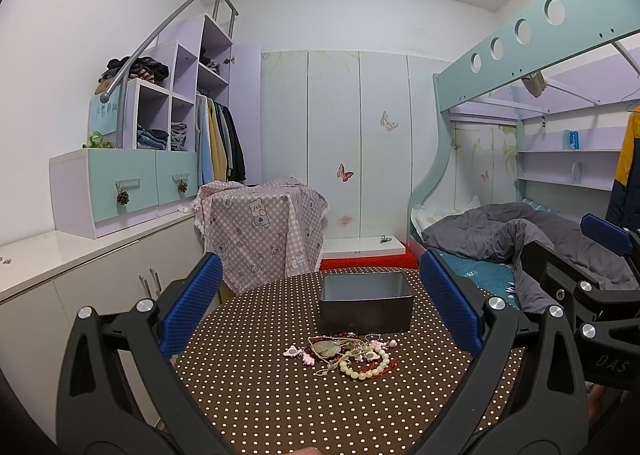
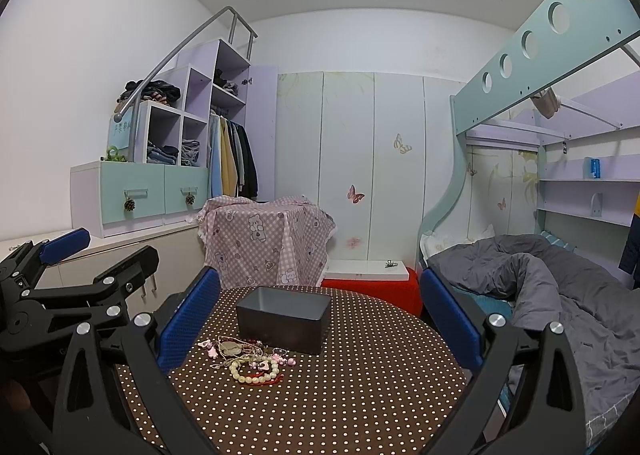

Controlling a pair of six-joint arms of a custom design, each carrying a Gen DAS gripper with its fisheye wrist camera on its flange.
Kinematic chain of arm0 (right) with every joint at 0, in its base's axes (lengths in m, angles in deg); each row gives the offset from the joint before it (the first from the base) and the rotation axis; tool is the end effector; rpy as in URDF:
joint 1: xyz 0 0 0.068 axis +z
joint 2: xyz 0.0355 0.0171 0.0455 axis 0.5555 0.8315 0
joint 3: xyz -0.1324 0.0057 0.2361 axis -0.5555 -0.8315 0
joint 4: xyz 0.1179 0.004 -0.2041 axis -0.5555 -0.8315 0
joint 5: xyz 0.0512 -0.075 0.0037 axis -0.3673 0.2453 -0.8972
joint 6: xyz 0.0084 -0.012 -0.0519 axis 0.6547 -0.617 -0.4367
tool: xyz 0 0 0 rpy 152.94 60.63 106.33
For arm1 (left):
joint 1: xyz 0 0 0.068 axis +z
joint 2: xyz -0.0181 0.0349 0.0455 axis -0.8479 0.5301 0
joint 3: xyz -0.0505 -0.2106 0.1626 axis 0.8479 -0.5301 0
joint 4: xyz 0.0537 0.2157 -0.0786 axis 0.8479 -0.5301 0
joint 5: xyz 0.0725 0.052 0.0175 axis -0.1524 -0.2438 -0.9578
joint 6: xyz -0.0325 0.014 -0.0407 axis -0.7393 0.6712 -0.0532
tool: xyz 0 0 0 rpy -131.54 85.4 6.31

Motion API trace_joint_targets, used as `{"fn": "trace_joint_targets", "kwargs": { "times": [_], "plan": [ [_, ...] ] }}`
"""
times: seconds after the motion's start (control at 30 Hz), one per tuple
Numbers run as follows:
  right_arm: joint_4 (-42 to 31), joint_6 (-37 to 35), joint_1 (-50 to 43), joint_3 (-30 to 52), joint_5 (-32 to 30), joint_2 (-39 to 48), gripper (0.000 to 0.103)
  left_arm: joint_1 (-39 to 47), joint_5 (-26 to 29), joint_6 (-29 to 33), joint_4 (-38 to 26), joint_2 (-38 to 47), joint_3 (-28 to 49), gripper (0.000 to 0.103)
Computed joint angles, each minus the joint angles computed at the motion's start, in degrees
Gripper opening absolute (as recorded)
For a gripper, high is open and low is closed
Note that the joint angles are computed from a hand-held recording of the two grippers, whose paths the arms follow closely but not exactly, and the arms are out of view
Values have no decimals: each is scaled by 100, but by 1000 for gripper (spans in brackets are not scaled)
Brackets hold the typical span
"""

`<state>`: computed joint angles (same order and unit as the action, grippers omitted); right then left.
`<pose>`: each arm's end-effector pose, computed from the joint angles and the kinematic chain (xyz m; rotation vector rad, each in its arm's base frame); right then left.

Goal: Organize jewelry

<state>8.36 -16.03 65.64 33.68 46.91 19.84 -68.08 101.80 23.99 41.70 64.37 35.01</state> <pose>0.2102 0.0963 0.1922 0.3215 1.5882 -0.3296 0.3225 -0.0713 0.1887 0.4989 1.5796 -0.4020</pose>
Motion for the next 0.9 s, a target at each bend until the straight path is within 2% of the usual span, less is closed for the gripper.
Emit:
{"fn": "trace_joint_targets", "kwargs": {
  "times": [0.17, 0.43, 0.63, 0.9],
  "plan": [
    [3, 56, -11, -27, -8, 25, 96, -5, -17, 25, 57, 53, -40, 97],
    [-258, 208, -90, 99, -75, 63, 96, -5, -28, 98, -424, -135, 93, 97],
    [-961, 629, -408, 320, -647, 69, 96, -41, -114, 239, -994, -82, 402, 97],
    [-1204, 895, -764, 562, -997, 471, 96, -122, -304, 503, -1804, 317, 1036, 97]
  ]
}}
